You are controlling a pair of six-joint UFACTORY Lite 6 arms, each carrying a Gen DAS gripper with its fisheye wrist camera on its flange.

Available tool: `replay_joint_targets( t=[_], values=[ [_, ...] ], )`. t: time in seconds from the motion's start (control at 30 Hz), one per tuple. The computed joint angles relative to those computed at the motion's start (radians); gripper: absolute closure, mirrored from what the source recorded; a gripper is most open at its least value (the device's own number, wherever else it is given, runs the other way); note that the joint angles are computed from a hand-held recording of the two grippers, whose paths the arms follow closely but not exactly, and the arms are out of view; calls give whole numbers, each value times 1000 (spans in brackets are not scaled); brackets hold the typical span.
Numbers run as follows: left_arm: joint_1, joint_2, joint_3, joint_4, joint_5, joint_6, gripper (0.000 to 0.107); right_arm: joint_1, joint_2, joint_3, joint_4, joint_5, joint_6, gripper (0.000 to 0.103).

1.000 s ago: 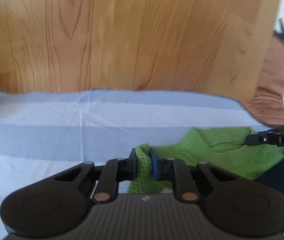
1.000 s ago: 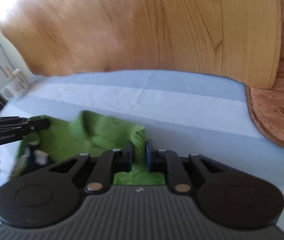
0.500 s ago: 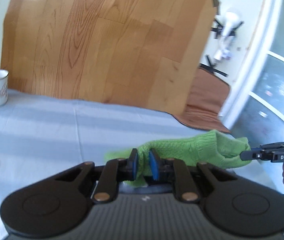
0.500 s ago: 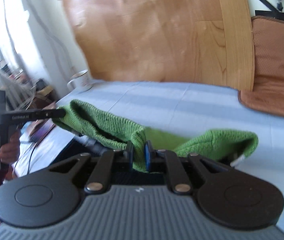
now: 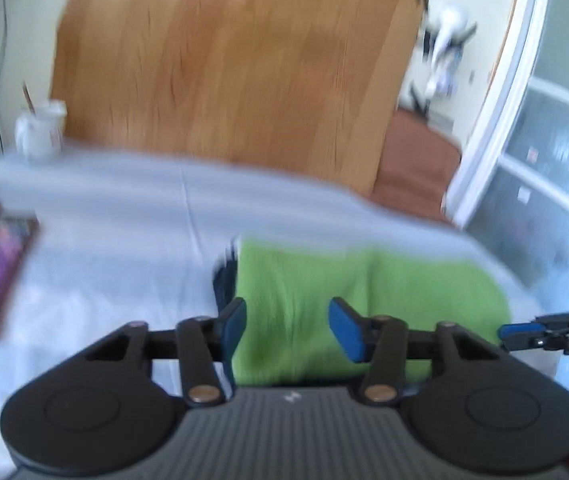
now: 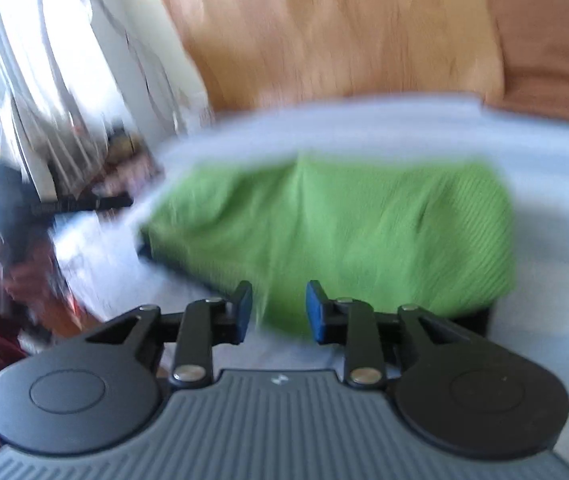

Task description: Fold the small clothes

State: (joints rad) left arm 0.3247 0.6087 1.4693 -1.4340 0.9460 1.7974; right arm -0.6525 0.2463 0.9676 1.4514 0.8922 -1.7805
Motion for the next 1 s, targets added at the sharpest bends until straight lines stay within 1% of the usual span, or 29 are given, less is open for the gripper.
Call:
replay_joint_targets(
  t=[0.03, 0.1, 0.17, 0.2, 0.23, 0.27, 0.33, 0.37, 0.4, 0.43, 0.47, 0.5, 0.53, 0.57, 0.6, 0.67, 0.73, 0.8, 0.87, 0.9, 0.93, 0.97, 1.0],
  values=[
    [8, 1, 19, -11, 24, -18, 60, -25, -13, -1, 33, 10, -16, 68],
    [-3, 32, 90, -15, 60, -96, 60, -45, -20, 16, 105, -11, -33, 67],
    [-48, 76, 155, -7, 49, -157, 60, -18, -1, 37, 204, -88, -51, 65],
    [-78, 97, 179, -4, 26, -169, 61, 2, 22, 50, 254, -124, -69, 65],
    [-115, 116, 194, -11, -9, -160, 62, 22, 64, 77, 291, -143, -84, 65],
    [-155, 130, 195, -24, -62, -140, 63, 33, 88, 86, 314, -153, -96, 66],
    [-220, 160, 192, -48, -179, -88, 63, 71, 130, 93, 387, -213, -166, 66],
    [-249, 173, 185, -90, -260, -33, 63, 88, 143, 86, 445, -254, -240, 67],
    [-276, 192, 191, -129, -361, 5, 63, 91, 148, 64, 507, -289, -326, 70],
    [-290, 241, 240, -125, -430, 1, 69, 88, 168, 61, 543, -327, -380, 70],
    [-296, 300, 306, -93, -457, -42, 72, 74, 201, 65, 553, -339, -392, 76],
    [-288, 338, 345, -103, -442, -43, 72, 47, 218, 60, 540, -309, -367, 80],
    [-279, 350, 350, -132, -425, -7, 72, 11, 233, 43, 547, -240, -373, 80],
    [-282, 351, 351, -143, -436, 4, 72, -10, 238, 32, 535, -205, -356, 81],
    [-291, 346, 347, -147, -454, 0, 72, -14, 236, 26, 539, -199, -354, 81],
    [-311, 336, 331, -188, -493, 32, 71, 2, 217, -5, 600, -206, -415, 81],
    [-320, 325, 306, -239, -505, 82, 71, 20, 201, -32, 660, -213, -481, 81],
    [-320, 312, 285, -263, -507, 107, 70, 20, 200, -44, 677, -204, -503, 80],
    [-317, 321, 315, -200, -510, 28, 68, -4, 194, -66, 660, -170, -484, 80],
    [-312, 303, 295, -190, -507, 12, 66, -14, 199, -63, 649, -157, -466, 80],
    [-308, 281, 273, -176, -509, -11, 59, -14, 217, -43, 640, -156, -448, 79],
    [-302, 248, 236, -182, -515, -15, 57, -20, 210, -38, 616, -156, -417, 78],
    [-290, 221, 202, -193, -494, -5, 57, -28, 195, -42, 590, -152, -379, 72]
  ],
)
